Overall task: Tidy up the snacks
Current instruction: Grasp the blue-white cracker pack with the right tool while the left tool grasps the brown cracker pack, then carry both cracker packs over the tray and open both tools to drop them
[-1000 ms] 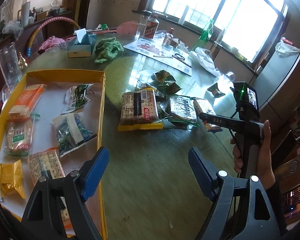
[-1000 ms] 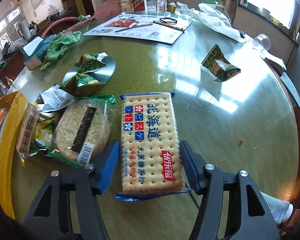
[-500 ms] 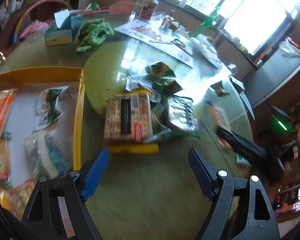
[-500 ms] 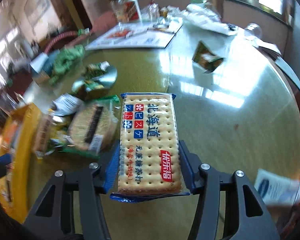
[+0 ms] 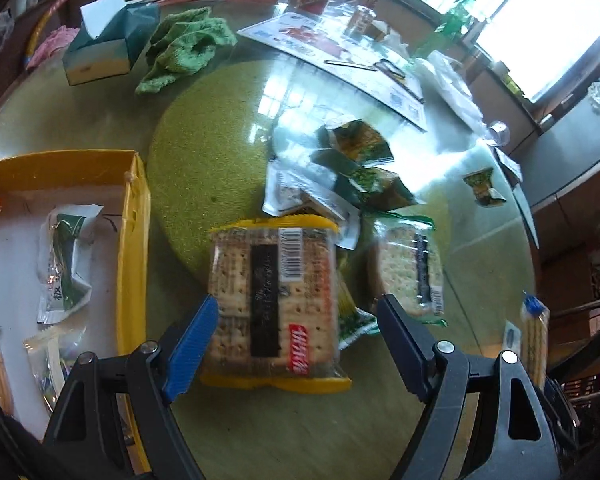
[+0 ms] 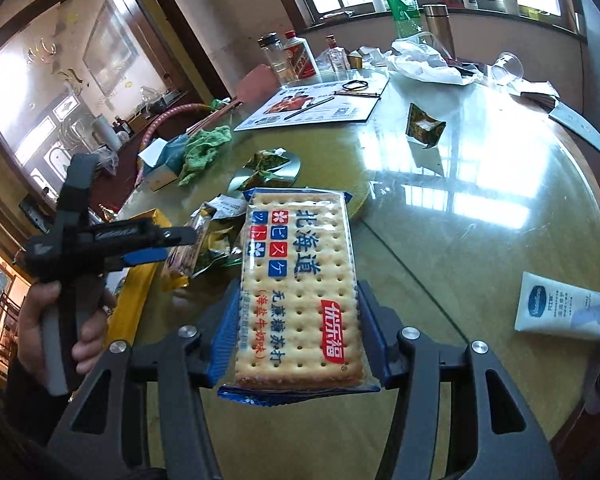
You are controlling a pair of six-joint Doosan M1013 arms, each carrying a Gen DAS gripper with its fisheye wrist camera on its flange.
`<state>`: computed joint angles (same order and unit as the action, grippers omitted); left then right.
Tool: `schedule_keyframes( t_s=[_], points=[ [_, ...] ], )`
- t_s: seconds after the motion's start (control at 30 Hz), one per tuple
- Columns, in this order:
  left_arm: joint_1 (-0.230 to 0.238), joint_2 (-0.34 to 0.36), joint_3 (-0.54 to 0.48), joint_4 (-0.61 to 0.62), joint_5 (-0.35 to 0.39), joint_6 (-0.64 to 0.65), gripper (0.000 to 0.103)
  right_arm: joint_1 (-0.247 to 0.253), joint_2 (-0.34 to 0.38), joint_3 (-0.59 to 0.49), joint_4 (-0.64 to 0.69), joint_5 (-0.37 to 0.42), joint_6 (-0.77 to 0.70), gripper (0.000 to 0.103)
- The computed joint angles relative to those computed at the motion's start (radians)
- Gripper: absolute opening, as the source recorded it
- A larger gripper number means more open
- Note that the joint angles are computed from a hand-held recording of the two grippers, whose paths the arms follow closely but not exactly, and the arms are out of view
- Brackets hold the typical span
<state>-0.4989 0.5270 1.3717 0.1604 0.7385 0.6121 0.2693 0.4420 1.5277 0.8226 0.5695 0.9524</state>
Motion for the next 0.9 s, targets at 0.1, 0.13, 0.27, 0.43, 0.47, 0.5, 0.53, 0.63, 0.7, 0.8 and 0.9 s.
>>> schedule_keyframes(
  t_s=[0.1, 0.13, 0.27, 0.43, 0.47, 0.5, 0.53, 0.63, 0.7, 0.8, 0.9],
  points=[
    [0.007, 0.005, -0.005, -0.012, 0.017, 0.018, 0.082, -0.002, -0.005, 0.008, 0.014, -0.004, -0.012, 0.056],
    [0.007, 0.009, -0.009, -0.014, 0.027, 0.022, 0.082, -0.003, -0.007, 0.011, 0.019, -0.004, -0.017, 0.056],
    [0.002, 0.025, -0.033, 0.009, 0.058, 0.038, 0.082, -0.005, -0.009, 0.011, 0.025, -0.002, -0.022, 0.056],
    [-0.007, 0.023, -0.026, 0.067, 0.059, -0.022, 0.068, -0.002, -0.01, 0.01, 0.013, -0.008, -0.015, 0.056],
    [-0.007, 0.021, -0.021, 0.069, 0.055, -0.028, 0.068, 0.0, -0.009, 0.008, 0.005, -0.009, -0.007, 0.056],
    [-0.009, 0.019, -0.017, 0.082, 0.052, -0.036, 0.067, 0.002, -0.008, 0.008, -0.002, -0.009, 0.002, 0.056],
    [-0.012, 0.017, -0.014, 0.103, 0.055, -0.052, 0.067, 0.002, -0.006, 0.006, -0.005, -0.007, 0.007, 0.056],
    [-0.019, 0.008, 0.002, 0.139, 0.047, -0.082, 0.067, 0.004, 0.0, 0.0, -0.023, -0.002, 0.026, 0.056],
    [-0.027, -0.002, 0.014, 0.174, 0.04, -0.11, 0.067, 0.006, 0.003, -0.003, -0.035, 0.0, 0.038, 0.056],
    [-0.053, -0.021, 0.027, 0.276, 0.054, -0.182, 0.067, 0.009, 0.002, -0.004, -0.051, -0.002, 0.052, 0.056],
    [-0.082, -0.04, 0.039, 0.359, 0.074, -0.247, 0.067, 0.014, -0.008, 0.004, -0.067, -0.016, 0.058, 0.056]
  ],
)
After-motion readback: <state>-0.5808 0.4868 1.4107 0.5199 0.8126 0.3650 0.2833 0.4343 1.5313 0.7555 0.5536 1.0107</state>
